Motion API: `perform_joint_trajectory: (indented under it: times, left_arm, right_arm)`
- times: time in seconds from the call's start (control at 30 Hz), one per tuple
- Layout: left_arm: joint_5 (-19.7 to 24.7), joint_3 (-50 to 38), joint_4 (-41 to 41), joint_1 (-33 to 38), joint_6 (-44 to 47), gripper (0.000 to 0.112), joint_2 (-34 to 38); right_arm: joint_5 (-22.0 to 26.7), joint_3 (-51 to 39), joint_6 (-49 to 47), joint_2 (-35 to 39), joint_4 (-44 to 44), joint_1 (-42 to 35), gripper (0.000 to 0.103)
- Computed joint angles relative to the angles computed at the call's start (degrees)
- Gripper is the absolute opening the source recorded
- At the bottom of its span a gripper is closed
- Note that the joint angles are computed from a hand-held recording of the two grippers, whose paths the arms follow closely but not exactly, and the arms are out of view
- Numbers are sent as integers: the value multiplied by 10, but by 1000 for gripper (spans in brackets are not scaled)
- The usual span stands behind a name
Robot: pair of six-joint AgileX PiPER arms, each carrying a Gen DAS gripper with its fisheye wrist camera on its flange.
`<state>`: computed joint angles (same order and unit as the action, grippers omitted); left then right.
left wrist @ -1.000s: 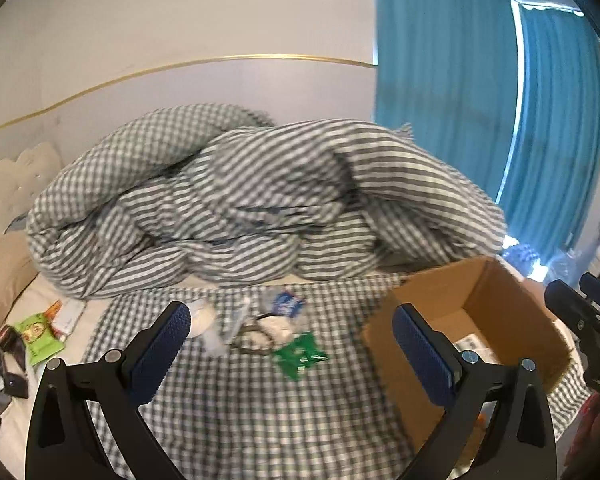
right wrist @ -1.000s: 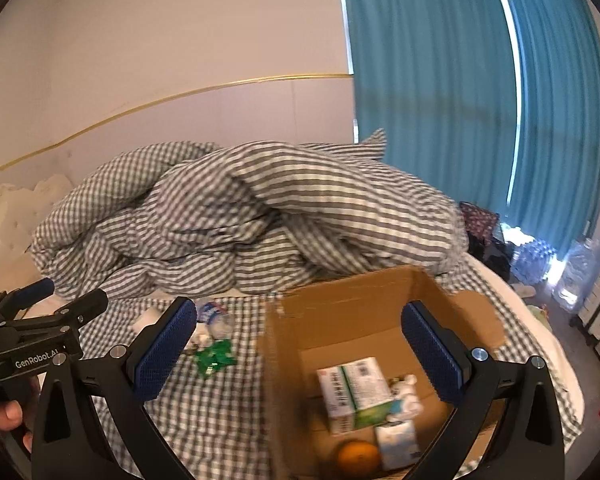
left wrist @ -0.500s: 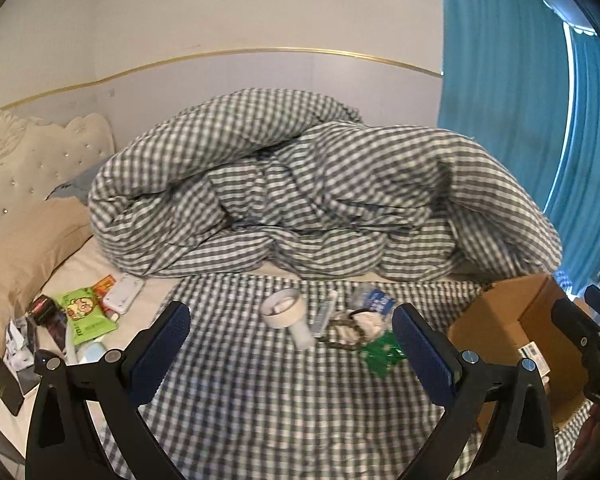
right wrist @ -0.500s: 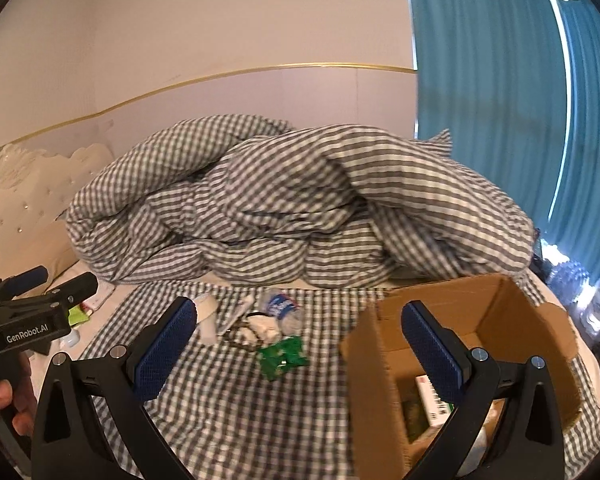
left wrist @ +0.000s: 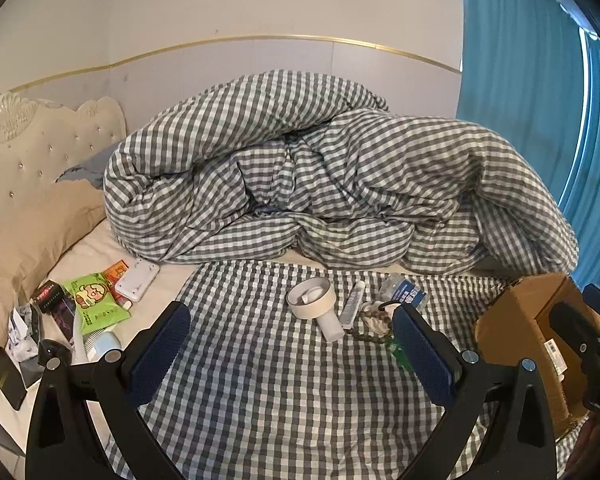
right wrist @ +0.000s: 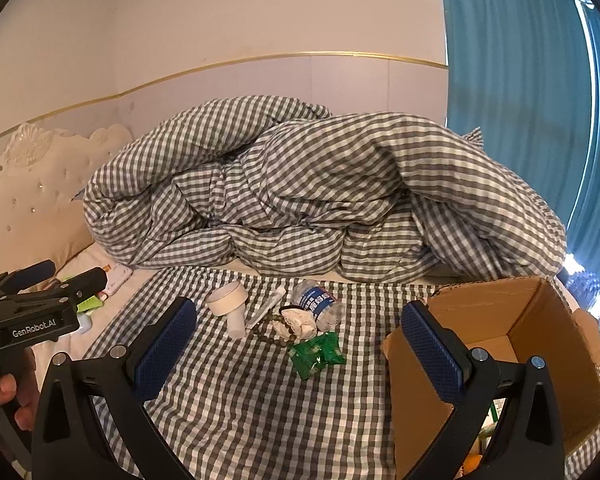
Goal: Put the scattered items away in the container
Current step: 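Move both grippers back toward the tape roll and water bottle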
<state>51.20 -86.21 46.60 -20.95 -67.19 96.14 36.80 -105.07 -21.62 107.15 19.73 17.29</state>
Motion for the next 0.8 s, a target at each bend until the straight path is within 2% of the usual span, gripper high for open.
perform_joint_trajectory:
  times: [0.43, 0.6, 0.8]
  left_arm:
    - [-79, -23, -47, 64, 46, 103, 90]
    - [-104, -66, -71, 86, 83, 103, 152]
    - [-109, -146, -111, 110, 137, 103, 241]
  right_arm:
    - [19, -84, 35, 111, -32, 6, 103]
    - [35, -136, 58, 168, -55, 9, 103]
    - [69, -224, 78, 247, -77, 11, 103]
